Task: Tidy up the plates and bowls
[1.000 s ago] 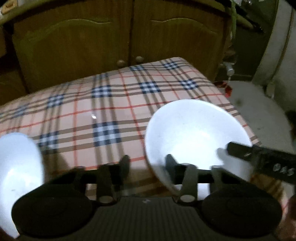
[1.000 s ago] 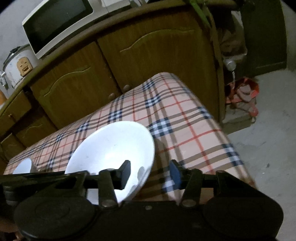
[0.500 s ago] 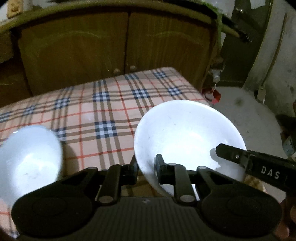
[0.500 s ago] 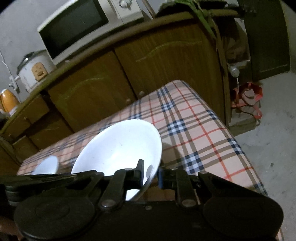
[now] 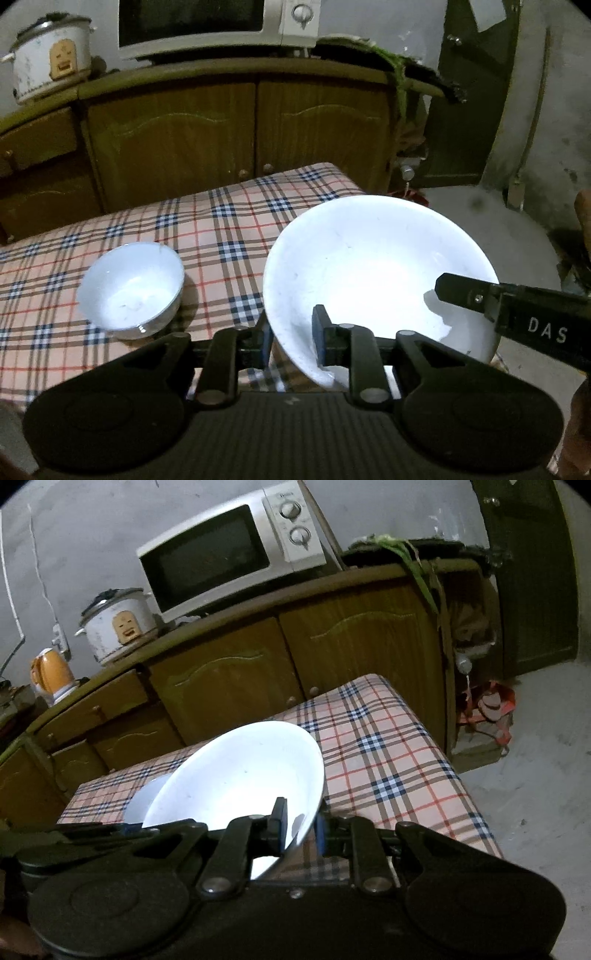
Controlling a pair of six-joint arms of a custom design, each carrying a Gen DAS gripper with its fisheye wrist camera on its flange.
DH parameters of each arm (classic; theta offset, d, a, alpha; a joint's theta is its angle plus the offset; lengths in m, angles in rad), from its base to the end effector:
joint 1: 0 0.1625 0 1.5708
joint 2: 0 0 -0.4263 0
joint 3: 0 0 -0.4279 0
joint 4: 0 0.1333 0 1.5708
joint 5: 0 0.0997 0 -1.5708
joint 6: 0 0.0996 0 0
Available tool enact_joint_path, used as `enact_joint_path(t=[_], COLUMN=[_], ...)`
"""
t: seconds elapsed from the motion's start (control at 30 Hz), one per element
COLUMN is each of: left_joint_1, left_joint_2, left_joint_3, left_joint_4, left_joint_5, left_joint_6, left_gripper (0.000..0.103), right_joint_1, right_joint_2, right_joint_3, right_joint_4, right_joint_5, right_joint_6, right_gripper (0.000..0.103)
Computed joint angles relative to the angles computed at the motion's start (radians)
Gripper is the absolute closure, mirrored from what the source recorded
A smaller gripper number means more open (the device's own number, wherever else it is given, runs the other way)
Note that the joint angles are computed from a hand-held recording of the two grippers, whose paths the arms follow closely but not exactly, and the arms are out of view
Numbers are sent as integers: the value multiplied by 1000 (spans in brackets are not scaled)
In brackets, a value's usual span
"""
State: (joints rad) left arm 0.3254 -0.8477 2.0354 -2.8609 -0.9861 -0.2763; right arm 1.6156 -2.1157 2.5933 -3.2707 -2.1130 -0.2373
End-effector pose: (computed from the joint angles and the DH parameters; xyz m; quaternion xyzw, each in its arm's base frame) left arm -0.4607 -0.3541 0.0128 0.4324 0.8531 -0.2340 0.1747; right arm 0.0941 -0.2693 0.3950 -0.0412 -0.8028 0.5292 0.2714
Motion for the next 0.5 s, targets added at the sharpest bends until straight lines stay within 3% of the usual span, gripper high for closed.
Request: enact_joint_path(t=[0.3,0.5], left_joint_1=[-69,-101], left_joint_2=[-97,-142], left_joint_3=[102,159], left_joint_4=[-4,-12], left_joint_5=[26,38], left_joint_6=[-49,-72], left_gripper=[79,79], right_joint_1=[225,313], right_joint_2=[-28,-32], right_joint_3=[49,73], right_joint_4=[-10,-10], right_joint_5=[-201,-277], right_joint_6=[54,95], right_gripper=[82,82])
